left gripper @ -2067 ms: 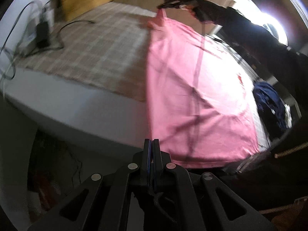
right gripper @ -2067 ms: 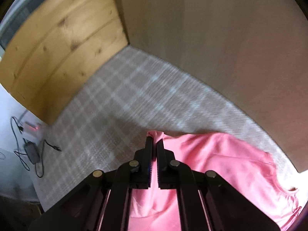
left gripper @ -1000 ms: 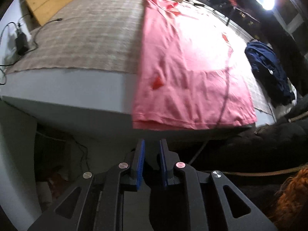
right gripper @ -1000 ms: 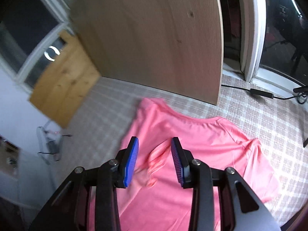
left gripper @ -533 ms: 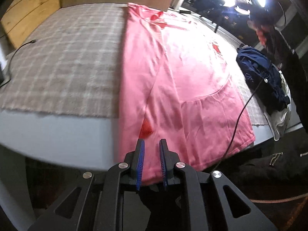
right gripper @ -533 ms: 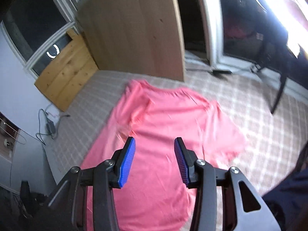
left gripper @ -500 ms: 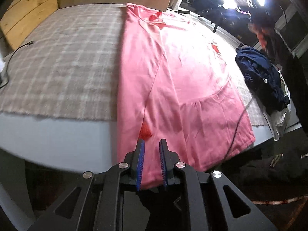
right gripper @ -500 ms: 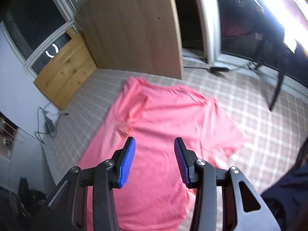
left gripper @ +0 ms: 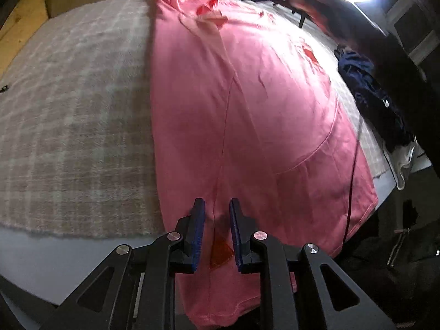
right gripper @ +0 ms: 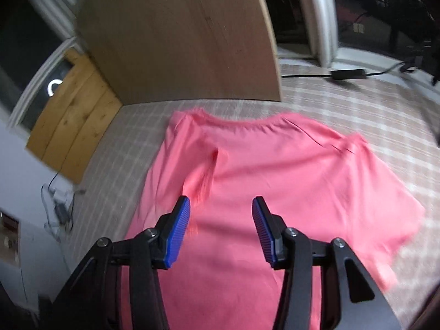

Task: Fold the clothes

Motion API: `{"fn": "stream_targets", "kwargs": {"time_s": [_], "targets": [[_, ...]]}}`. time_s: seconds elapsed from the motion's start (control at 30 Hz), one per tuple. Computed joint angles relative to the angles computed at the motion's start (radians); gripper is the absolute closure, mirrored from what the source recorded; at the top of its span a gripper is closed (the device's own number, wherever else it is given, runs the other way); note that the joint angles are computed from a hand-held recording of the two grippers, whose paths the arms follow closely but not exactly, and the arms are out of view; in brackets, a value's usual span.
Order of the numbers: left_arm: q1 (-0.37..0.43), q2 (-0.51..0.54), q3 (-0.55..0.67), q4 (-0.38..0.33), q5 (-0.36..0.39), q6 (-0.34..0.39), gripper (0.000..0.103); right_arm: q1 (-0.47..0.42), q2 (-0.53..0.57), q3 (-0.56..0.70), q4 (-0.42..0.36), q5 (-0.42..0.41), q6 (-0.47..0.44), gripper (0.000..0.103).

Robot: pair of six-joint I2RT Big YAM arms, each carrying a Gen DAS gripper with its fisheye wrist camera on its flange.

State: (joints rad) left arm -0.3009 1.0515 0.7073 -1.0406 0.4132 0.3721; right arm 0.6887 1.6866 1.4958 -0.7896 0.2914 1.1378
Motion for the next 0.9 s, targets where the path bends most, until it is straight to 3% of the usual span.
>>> {"fn": "stream_targets", "kwargs": {"time_s": [0.1, 0.23, 0.3, 0.43, 0.5, 0.57, 0.6, 0.67, 0.77, 0.83, 0.9], "targets": [[0.013, 0.023, 0.004, -0.007, 0.029, 0.022, 0.084, -0.038, 0.087, 0.085, 0.003, -0.02, -0.025, 0.057], [0.031, 0.045, 0.015, -0.029, 0.058, 0.05, 0.084, -0.046, 0.189, 0.217, 0.015, -0.032, -0.178, 0.057], [0.035, 0.049, 0.015, -0.036, 0.066, 0.067, 0.083, -0.047, 0.243, 0.287, -0.027, -0.062, -0.229, 0.059], [0.056, 0.074, 0.032, -0.066, 0.087, 0.102, 0.083, -0.041, 0.355, 0.444, -0.248, -0.073, -0.287, 0.061], [0.069, 0.084, 0.039, -0.082, 0.096, 0.125, 0.083, -0.042, 0.362, 0.461, -0.347, -0.057, -0.258, 0.065], [0.079, 0.091, 0.044, -0.096, 0.104, 0.148, 0.083, -0.043, 0.358, 0.485, -0.452, -0.003, -0.171, 0.063], [0.082, 0.095, 0.046, -0.1, 0.107, 0.156, 0.083, -0.044, 0.344, 0.478, -0.439, 0.005, -0.163, 0.063], [0.085, 0.1, 0.049, -0.103, 0.113, 0.162, 0.083, -0.051, 0.317, 0.455, -0.335, 0.012, -0.199, 0.063], [0.091, 0.108, 0.055, -0.113, 0.12, 0.168, 0.083, -0.065, 0.357, 0.514, -0.245, -0.001, -0.267, 0.063], [0.105, 0.113, 0.061, -0.124, 0.124, 0.188, 0.083, -0.078, 0.42, 0.596, -0.248, -0.033, -0.301, 0.063], [0.11, 0.117, 0.063, -0.129, 0.129, 0.198, 0.083, -0.087, 0.514, 0.74, -0.332, -0.028, -0.336, 0.063]]}}
